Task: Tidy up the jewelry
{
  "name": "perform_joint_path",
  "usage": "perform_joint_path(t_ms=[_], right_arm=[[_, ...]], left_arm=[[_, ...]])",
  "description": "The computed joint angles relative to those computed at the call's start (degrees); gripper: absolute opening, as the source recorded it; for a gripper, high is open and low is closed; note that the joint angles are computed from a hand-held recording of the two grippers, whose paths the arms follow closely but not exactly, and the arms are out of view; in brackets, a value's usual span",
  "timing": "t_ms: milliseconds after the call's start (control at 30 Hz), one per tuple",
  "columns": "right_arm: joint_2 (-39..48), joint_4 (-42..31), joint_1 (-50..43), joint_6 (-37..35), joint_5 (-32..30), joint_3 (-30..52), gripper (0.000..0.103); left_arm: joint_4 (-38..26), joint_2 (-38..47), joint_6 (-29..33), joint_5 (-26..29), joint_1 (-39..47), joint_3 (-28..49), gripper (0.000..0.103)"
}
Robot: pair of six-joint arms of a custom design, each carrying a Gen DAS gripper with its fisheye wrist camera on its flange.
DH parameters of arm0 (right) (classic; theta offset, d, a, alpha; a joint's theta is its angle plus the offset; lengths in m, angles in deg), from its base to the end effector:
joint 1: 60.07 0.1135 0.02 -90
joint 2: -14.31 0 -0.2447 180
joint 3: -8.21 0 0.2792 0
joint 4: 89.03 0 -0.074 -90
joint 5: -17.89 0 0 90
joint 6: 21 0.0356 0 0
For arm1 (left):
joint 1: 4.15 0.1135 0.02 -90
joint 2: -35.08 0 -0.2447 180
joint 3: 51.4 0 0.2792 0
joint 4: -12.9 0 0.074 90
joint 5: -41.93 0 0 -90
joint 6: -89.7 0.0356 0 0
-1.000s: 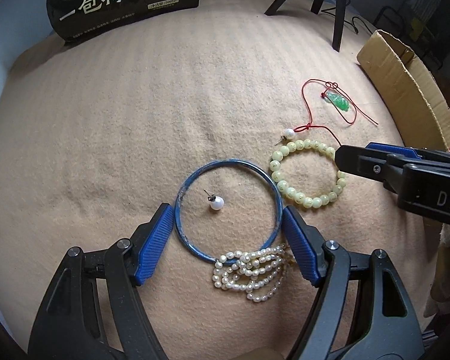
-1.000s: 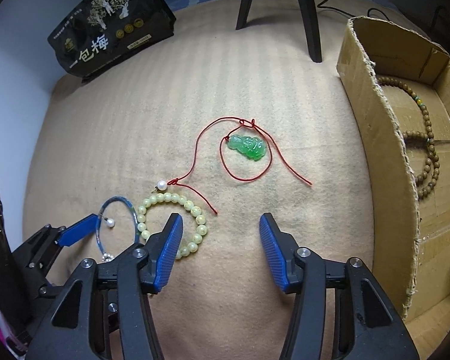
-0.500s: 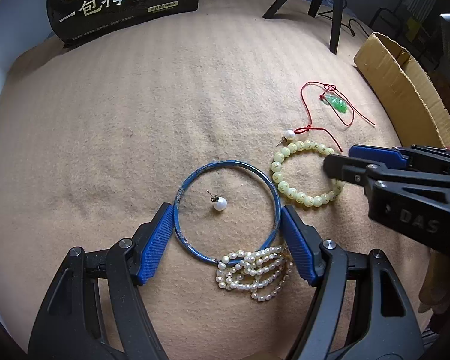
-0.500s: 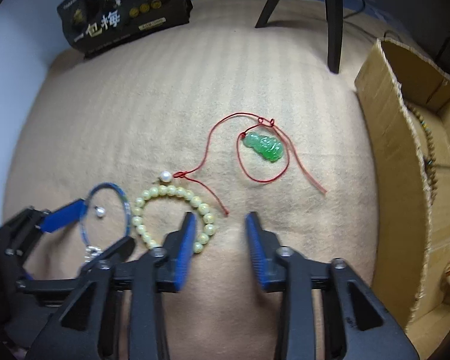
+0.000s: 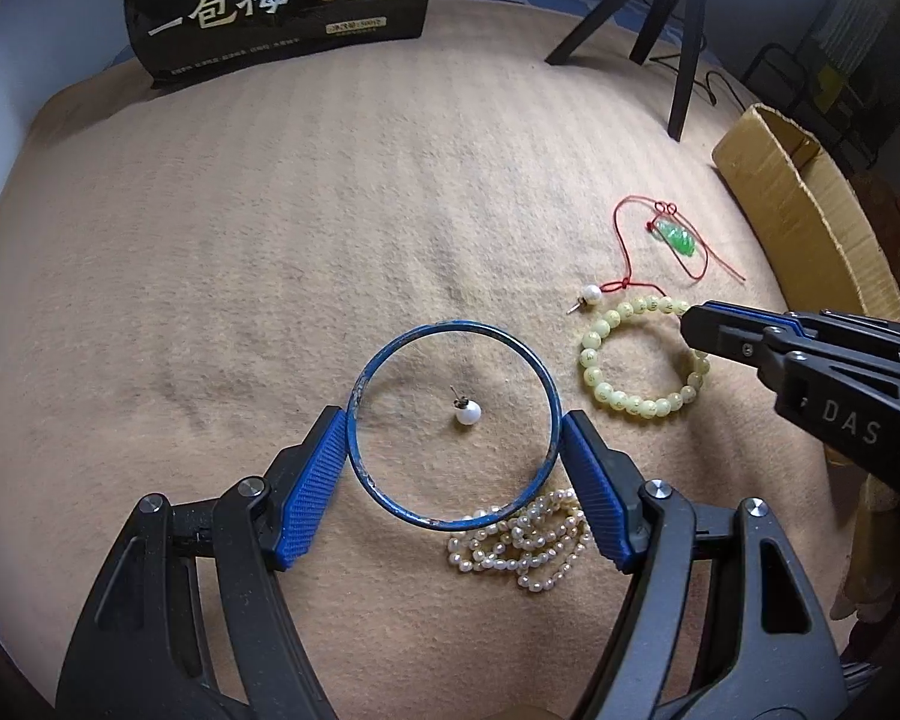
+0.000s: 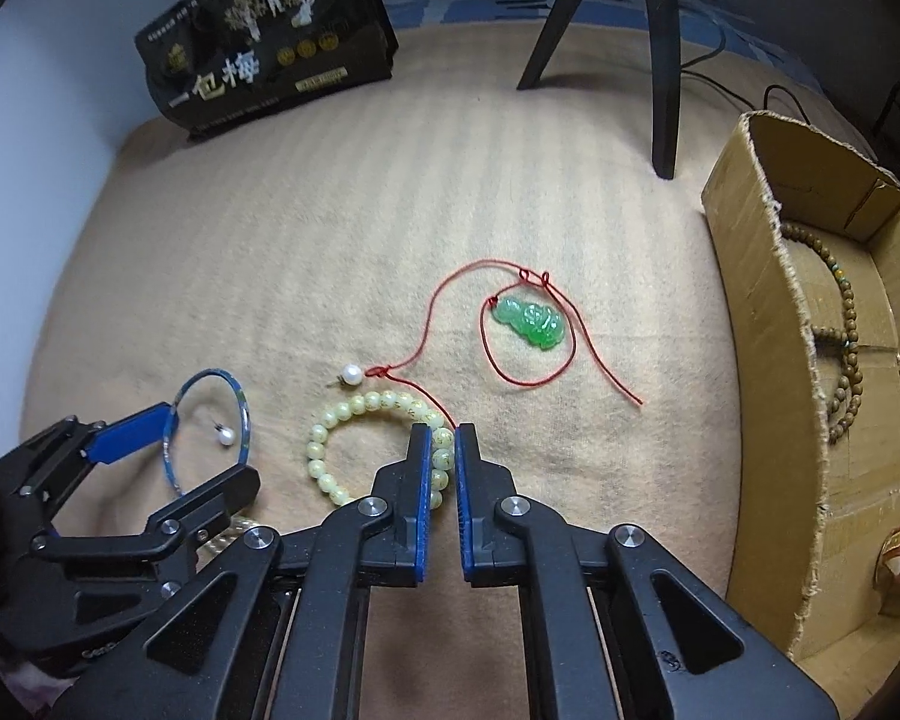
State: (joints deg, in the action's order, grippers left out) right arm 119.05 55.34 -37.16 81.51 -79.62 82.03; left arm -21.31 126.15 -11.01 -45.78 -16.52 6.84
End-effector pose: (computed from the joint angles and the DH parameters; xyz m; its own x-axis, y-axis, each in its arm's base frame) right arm 0.3346 0.1465 0.1064 -0.9190 -0.1552 -0.3625 -0.2405 0.9491 0.2033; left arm 0.2946 -0.0661 0.1059 -0.9263 0.0131 -0.3765 0.0581 0.9924 -0.1086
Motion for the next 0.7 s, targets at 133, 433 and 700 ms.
perform_joint_path(t_ms=[133,433,700], right_arm=[[-2.60,0.22,-0.33,0.41,-1.31,-1.39,0.006],[-7.99,1.04,-1.27,0.43,-1.92,-3.79,0.006],[-13.28,0.84,-3.25,-1.21,-1.10,-5.72,0.006]], left_arm=[[-0.75,-2.14,-0.07,0.39,0.52,-0.56,0.074],[-2.16,-6.94,-0.59,0.97,0.00,-1.52,0.074],[-1.91,-9.56,-3.18,0.30,-3.23,-1.93,0.074]])
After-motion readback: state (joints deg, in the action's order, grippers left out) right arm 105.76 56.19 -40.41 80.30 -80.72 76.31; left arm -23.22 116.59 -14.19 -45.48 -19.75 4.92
